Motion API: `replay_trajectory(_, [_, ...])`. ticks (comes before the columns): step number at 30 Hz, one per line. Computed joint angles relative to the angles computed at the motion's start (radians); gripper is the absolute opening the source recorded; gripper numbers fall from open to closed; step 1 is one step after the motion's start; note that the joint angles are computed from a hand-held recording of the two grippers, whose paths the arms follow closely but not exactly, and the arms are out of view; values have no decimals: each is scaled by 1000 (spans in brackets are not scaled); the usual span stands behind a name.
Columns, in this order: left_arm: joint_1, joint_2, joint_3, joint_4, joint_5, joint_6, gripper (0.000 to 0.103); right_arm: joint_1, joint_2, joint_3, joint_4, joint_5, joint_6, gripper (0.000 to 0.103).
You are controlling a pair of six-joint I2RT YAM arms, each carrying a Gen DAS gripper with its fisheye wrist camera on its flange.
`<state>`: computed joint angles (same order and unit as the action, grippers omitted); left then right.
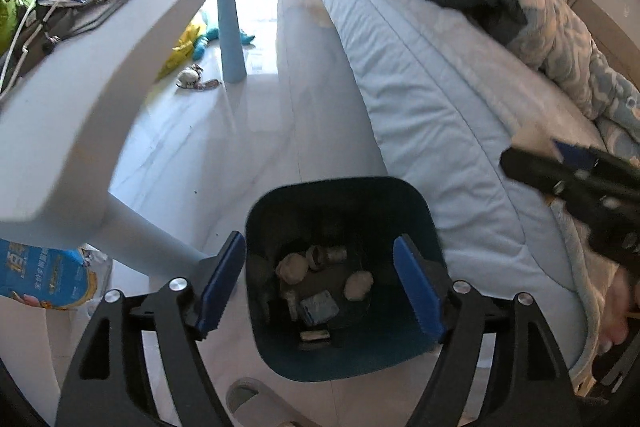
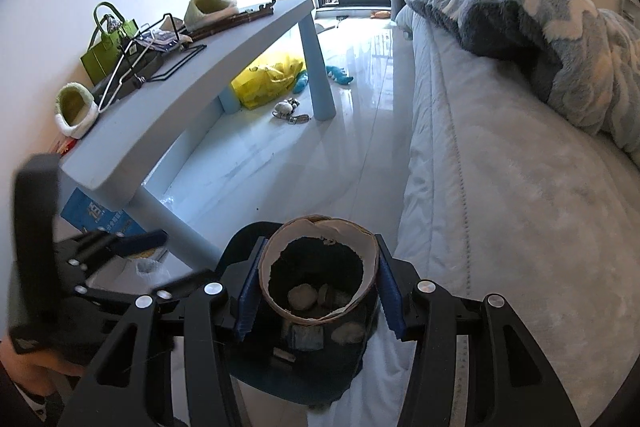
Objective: Collect trash
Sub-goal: 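Open the right tool to drop the small tape roll into the bin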
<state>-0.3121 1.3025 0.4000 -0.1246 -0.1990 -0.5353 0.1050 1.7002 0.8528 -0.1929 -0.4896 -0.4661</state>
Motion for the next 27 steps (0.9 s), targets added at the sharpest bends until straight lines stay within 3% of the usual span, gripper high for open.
replay_trajectory(10, [1,-205,10,-122,-63,20,74,61,68,-11,28,57,5,52])
replay_trajectory(20, [-50,-303,64,-201,-73,13,55,126,158,-14,44,152,-23,52])
replay_trajectory(27, [-75,-371,87,-255,-83,-15,51,159,197,-31,71,196,-30,57])
